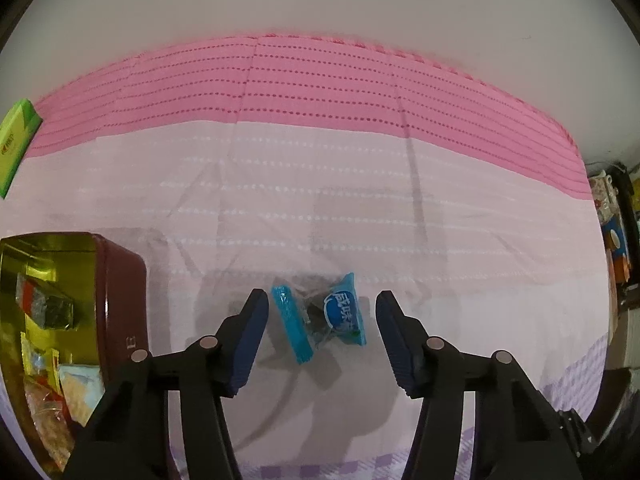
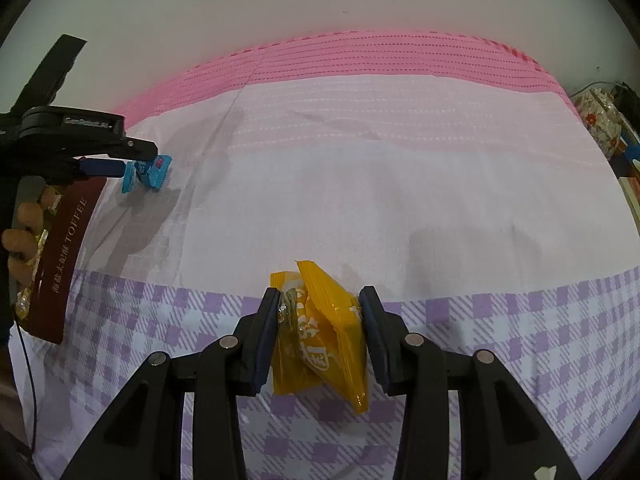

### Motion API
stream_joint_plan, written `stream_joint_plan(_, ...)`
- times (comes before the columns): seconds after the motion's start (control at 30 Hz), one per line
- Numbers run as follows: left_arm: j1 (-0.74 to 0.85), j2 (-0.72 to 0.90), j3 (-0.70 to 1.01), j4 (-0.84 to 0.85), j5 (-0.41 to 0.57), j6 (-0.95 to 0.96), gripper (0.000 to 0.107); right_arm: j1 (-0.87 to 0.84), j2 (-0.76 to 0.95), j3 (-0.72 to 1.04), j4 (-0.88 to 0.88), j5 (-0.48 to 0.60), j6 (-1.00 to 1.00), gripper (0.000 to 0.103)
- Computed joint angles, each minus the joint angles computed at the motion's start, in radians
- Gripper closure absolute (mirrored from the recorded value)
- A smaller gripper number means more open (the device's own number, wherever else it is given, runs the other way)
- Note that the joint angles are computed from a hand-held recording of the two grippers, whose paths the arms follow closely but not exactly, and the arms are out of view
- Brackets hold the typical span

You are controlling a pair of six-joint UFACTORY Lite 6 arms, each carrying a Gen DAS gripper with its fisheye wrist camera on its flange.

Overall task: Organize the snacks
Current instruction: 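Lift the yellow packet with the right gripper while the left grasps the blue wrapped candy, then carry the blue wrapped candy into the tin and open the left gripper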

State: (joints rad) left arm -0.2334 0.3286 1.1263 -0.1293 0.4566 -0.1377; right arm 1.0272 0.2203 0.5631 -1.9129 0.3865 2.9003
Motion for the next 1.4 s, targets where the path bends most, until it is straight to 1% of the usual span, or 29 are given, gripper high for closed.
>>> stream_joint_plan(0.03,-0.003,0.005,0.001,0.015,-0.001,-0.011,0.055,-0.002,0.001,0.001,-0.001,-0.002,-0.001,0.063)
stream_joint_plan(0.07,-0.008,0.010,0.000,0.022,-0.001,-0.020,0.062,-0.006,0.000,0.001,-0.004,-0.004,0.003,0.063)
stream_joint_plan(0.13,-0.007,-0.003,-0.023,0.010,-0.013,-0.012,0.063,-0.009,-0.001,-0.001,-0.021,-0.006,0.019,0.063)
stream_joint_plan(0.17,-0.007,-0.018,-0.040,0.016,-0.026,-0.018,0.066,-0.011,-0.002,-0.003,-0.024,-0.007,0.017,0.063)
stream_joint_plan(0.2,-0.007,-0.027,-0.049,0.021,-0.025,-0.024,0.072,-0.011,-0.001,-0.002,-0.024,-0.006,0.018,0.063)
stream_joint_plan(0.27,0.002,-0.049,-0.077,0.002,-0.022,-0.015,0.073,-0.011,0.001,0.001,-0.018,-0.006,0.013,0.063)
stream_joint_plan(0.33,0.018,-0.086,-0.116,-0.065,-0.025,0.048,0.075,-0.010,0.002,0.003,-0.007,-0.006,0.002,0.063)
stream_joint_plan(0.4,0.022,-0.153,-0.175,-0.058,-0.025,0.044,0.078,-0.010,0.004,0.004,-0.007,-0.005,0.006,0.063)
stream_joint_plan(0.5,0.026,-0.241,-0.234,-0.082,-0.004,0.075,0.080,-0.010,0.004,0.004,-0.010,-0.005,0.012,0.063)
stream_joint_plan(0.6,0.020,-0.291,-0.262,-0.059,0.018,0.073,0.081,-0.007,0.009,0.008,0.004,0.000,0.001,0.063)
stream_joint_plan(0.67,0.031,-0.308,-0.269,-0.099,0.029,0.115,0.081,-0.004,0.011,0.009,0.007,0.002,0.000,0.063)
stream_joint_plan(0.83,0.032,-0.256,-0.244,-0.112,0.029,0.123,0.081,0.007,0.014,0.012,0.034,0.008,-0.024,0.062)
stream_joint_plan(0.97,0.036,-0.200,-0.204,-0.125,0.019,0.128,0.079,0.009,0.010,0.006,0.019,0.009,-0.012,0.059)
stream_joint_plan(1.17,0.002,-0.138,-0.166,-0.051,-0.003,0.034,0.074,0.016,0.019,0.014,0.041,0.013,-0.039,0.056)
stream_joint_plan(1.4,-0.036,-0.135,-0.182,-0.025,-0.015,-0.024,0.072,0.010,0.012,0.012,0.035,0.005,-0.034,0.055)
